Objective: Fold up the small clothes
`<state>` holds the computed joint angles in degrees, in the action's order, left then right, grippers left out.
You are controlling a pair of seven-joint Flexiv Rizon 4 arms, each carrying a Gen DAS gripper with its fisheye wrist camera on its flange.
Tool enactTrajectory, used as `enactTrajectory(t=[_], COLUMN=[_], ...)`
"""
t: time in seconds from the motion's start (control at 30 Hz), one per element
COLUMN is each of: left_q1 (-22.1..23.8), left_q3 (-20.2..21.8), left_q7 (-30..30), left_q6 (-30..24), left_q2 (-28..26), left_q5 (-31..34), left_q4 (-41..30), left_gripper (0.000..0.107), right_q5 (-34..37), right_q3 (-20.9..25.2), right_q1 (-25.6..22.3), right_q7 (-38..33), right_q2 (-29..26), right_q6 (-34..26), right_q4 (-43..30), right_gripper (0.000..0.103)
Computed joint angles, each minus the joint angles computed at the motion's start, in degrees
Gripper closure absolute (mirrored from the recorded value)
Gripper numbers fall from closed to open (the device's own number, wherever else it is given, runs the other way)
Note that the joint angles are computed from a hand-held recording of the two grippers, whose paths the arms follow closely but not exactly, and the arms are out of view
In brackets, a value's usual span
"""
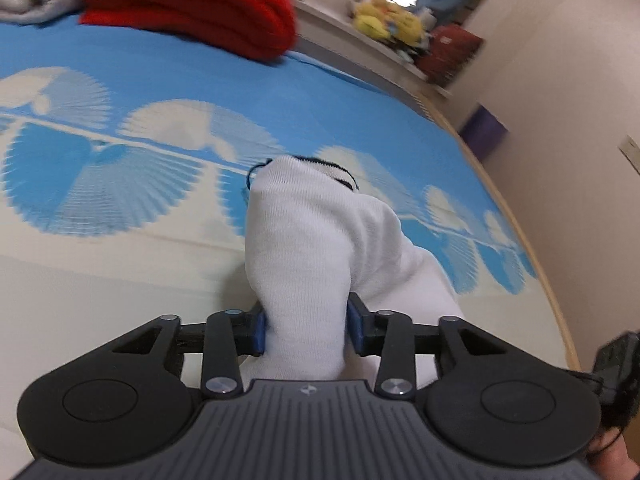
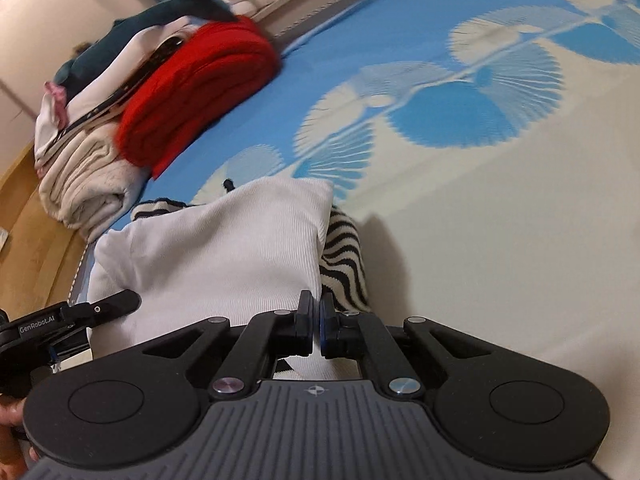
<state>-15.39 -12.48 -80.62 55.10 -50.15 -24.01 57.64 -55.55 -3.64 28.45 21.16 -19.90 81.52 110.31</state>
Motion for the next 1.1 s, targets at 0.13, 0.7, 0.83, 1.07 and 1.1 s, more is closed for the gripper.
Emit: enactTrajectory(t=[0.13, 0.7, 0.83, 1.07, 1.1], left_q1=[-1.9, -0.4, 1.9, -2.7, -3.4], left_q3=[7.3, 5.5, 1.9, 8.5, 9.5], left_q7=[-8.8, 1.1, 8.4, 4.7, 2.5], left_q6=[0.1, -10.1, -7.4, -12.0, -9.2], left_q2=[-0.1, 6.3, 9.8, 10.5, 11.8], left_q5=[5.7, 11.3, 7.2, 15.9, 17.0], left_q4=[-2.1, 5.4, 11.6, 10.9, 12.5], left_gripper=[0.054, 0.046, 0.046, 0.031, 0.032], right_q5=[4.7, 9.7, 2.6, 25.0, 24.5], right_q3=[2.4, 2.9, 3.1, 13.1, 11.9], right_q1=[0.2, 5.7, 4.3, 1.9, 2.7], right_q7=[-6.6, -20.9, -17.8, -41.5, -39.8], right_q2=[-3.7, -5.9, -3.8, -6.6, -5.4], right_q6=[-5.8, -24.3, -17.1, -32.0, -31.1], right_q4=[-5.1, -11.3, -8.4, -14.2, -13.2], right_gripper=[0.101, 0.077, 0.062, 0.05, 0.052])
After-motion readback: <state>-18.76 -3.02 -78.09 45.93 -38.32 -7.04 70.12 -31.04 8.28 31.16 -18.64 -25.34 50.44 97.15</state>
